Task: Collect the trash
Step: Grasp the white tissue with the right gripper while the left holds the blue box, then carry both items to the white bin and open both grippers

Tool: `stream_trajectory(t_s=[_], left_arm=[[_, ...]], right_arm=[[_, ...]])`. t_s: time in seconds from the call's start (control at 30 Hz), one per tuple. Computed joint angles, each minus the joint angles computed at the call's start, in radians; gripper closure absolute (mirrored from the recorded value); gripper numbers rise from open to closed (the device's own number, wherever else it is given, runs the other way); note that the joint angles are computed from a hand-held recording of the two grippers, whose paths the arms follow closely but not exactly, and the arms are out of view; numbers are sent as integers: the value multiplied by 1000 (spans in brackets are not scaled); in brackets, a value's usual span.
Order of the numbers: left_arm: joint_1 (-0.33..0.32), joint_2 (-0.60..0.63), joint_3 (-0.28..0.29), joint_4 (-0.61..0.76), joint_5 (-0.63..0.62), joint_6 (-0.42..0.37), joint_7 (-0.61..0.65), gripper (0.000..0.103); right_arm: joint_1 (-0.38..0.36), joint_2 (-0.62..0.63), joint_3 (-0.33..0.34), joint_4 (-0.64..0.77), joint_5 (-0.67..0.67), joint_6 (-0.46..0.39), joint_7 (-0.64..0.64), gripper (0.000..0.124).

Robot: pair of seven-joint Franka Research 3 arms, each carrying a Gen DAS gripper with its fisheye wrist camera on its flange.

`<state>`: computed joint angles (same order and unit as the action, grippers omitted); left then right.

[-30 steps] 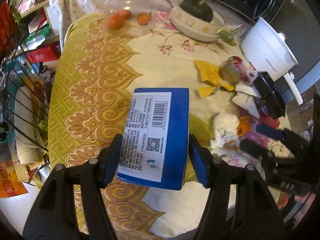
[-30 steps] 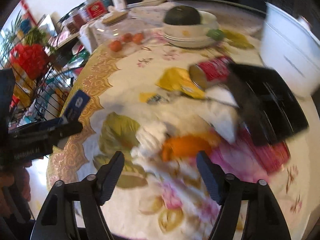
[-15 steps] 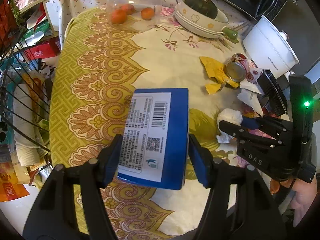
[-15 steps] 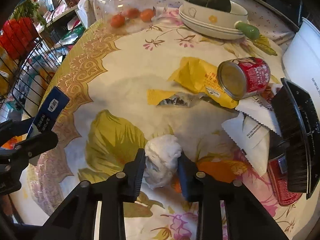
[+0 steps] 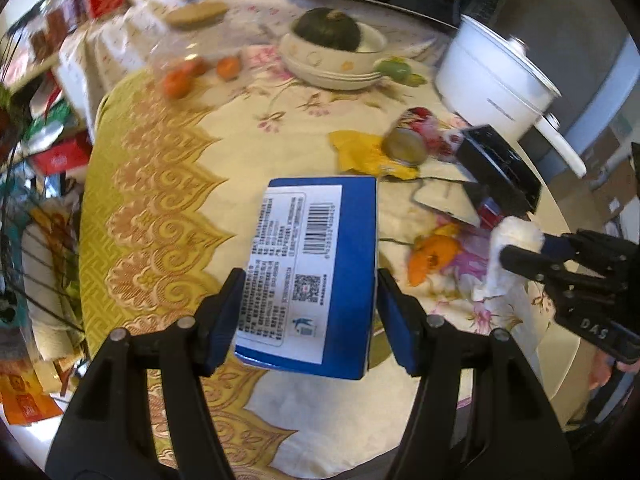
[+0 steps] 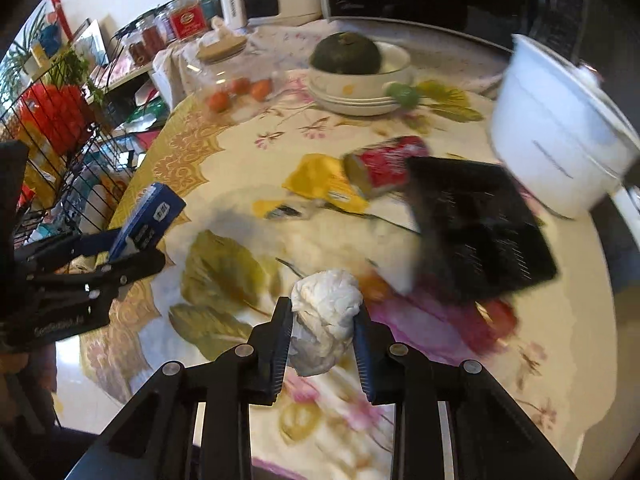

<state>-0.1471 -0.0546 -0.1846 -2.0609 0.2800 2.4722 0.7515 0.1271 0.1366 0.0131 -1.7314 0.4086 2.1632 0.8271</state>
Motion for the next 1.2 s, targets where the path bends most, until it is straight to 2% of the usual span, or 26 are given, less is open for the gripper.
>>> stream_trajectory(t_s=[0.5,1.2], left_arm=[[-74,138,-39,173,-2,-18,81,38],[-256,452,-63,580,75,-151,218,37]], right_arm=[[-137,-62,-88,-72,-6,21,-36,94],[-295,-13,-151,-8,50,-63,-53,94]])
